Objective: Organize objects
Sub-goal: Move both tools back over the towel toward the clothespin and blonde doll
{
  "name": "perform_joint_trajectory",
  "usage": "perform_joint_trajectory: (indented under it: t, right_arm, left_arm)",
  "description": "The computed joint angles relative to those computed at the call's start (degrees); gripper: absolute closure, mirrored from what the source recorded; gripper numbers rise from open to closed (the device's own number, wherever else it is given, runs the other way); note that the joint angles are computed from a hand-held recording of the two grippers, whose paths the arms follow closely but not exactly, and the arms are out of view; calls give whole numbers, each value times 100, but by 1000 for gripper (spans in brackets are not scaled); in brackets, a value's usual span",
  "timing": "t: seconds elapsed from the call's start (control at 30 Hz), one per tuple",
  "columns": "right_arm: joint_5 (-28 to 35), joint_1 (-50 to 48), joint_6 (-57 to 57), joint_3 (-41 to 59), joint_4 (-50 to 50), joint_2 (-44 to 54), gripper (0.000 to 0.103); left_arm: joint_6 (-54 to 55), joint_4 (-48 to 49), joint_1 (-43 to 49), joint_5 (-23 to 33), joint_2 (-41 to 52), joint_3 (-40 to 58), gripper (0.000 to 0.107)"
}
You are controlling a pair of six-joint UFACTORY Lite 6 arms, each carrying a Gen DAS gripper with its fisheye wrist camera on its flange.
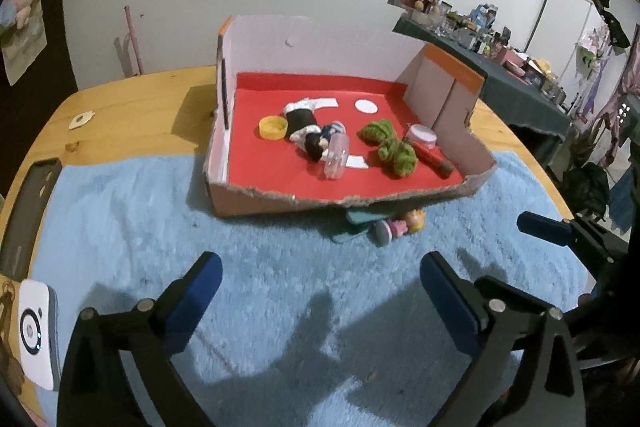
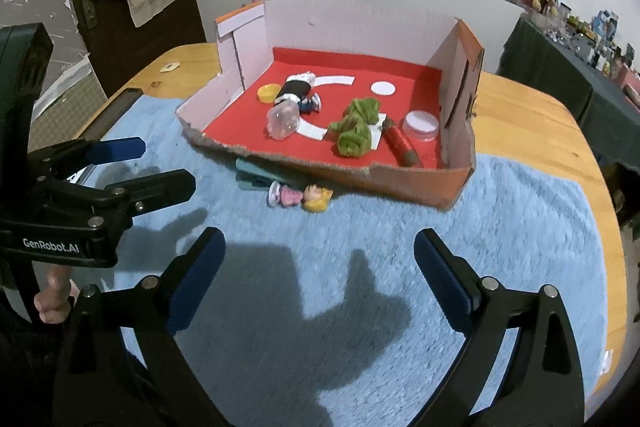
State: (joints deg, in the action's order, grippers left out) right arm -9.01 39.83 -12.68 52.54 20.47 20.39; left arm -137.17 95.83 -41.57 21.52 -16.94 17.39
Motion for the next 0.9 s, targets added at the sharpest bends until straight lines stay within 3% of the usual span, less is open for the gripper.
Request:
perform_joint_trajectory:
  t: [0.47,0.53,0.67,0.8,0.9]
  right_arm:
    - [-239,85,752,-218,-540,248,6]
    - [-236,40,955,-145,-727,340,6]
    - [-281,-79,1340,45,-1027,524,7]
    - [-134,-101,1171,436,-873,838,24]
    - [-7,-77,1360,829,-1054,1186,25]
  left_arm:
    - [-1533,1326,40,-74,298,-300,6]
    - [-1670,1552,114,-126,351,-277,10]
    - [-1869,1980,325,-270,511,-186,27]
    - [-2196,2516,547,-385,703,-113,45]
    - [-2833,3361,781,-520,899,-43,54]
